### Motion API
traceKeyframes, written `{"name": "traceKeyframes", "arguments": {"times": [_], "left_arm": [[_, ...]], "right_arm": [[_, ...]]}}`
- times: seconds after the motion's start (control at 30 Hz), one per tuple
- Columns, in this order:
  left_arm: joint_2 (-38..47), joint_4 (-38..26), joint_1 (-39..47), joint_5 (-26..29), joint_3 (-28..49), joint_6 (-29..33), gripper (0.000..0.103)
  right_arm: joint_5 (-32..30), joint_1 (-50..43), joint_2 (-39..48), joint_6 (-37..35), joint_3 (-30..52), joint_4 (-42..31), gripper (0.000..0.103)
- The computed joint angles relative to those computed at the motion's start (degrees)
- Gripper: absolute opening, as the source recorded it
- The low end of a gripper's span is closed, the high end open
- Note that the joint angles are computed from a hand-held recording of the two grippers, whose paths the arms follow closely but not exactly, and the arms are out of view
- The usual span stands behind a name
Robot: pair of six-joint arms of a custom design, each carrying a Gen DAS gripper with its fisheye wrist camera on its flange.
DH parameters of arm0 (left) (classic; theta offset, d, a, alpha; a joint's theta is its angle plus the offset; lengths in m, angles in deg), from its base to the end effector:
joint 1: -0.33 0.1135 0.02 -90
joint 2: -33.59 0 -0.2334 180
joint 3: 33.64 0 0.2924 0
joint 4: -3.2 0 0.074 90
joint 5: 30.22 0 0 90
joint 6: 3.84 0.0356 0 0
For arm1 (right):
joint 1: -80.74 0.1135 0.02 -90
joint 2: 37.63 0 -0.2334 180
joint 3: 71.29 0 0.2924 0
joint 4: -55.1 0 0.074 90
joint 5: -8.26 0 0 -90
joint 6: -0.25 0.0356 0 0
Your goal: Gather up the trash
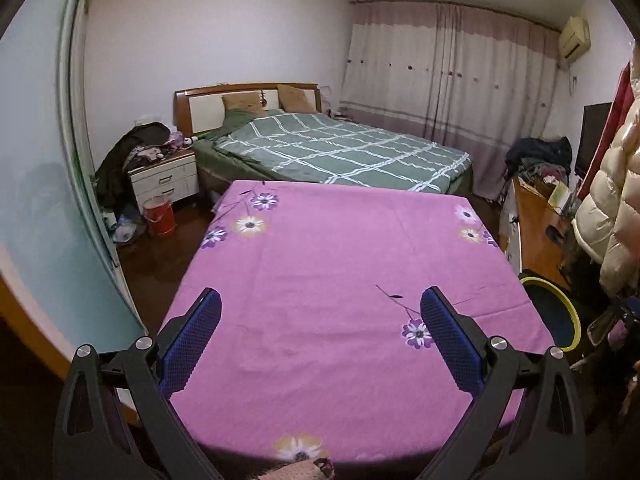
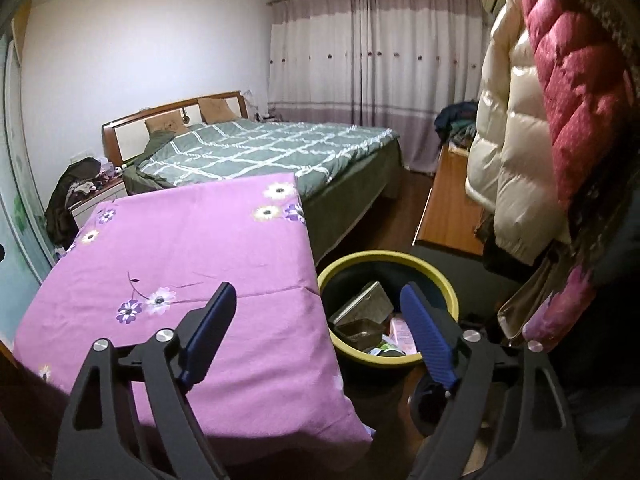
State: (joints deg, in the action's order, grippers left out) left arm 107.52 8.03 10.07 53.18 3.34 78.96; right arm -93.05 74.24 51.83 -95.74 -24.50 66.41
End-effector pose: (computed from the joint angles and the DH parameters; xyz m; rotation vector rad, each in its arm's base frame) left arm 0.2769 0.0517 0.1039 -0.3809 2.0965 0.1489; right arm 0.3245 -0.0299 0.0920 -0.1076 2.1046 0.0786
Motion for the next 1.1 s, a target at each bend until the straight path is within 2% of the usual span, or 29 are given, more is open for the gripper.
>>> {"name": "traceKeyframes", "arguments": {"times": [0.17,0.3,1.1], "left_arm": [[-5.1,0.3,-1.5,-1.3,-4.3,0.5,0.098],[-5.1,0.0,-4.7,-3.4,-4.2,-1.1,0.098],[-2.2,-0.2,-7.9,-6.8,-2.0,-2.0,0.098]], "right_arm": [[-0.3,-0.6,-4.3,0.5,-3.9,1.4,0.089],[-0.8,-1.0,-7.7,0.9,-6.4,2.0,0.092],[-0.9,0.1,-7.8,1.7,-6.3,1.9,0.093]]}}
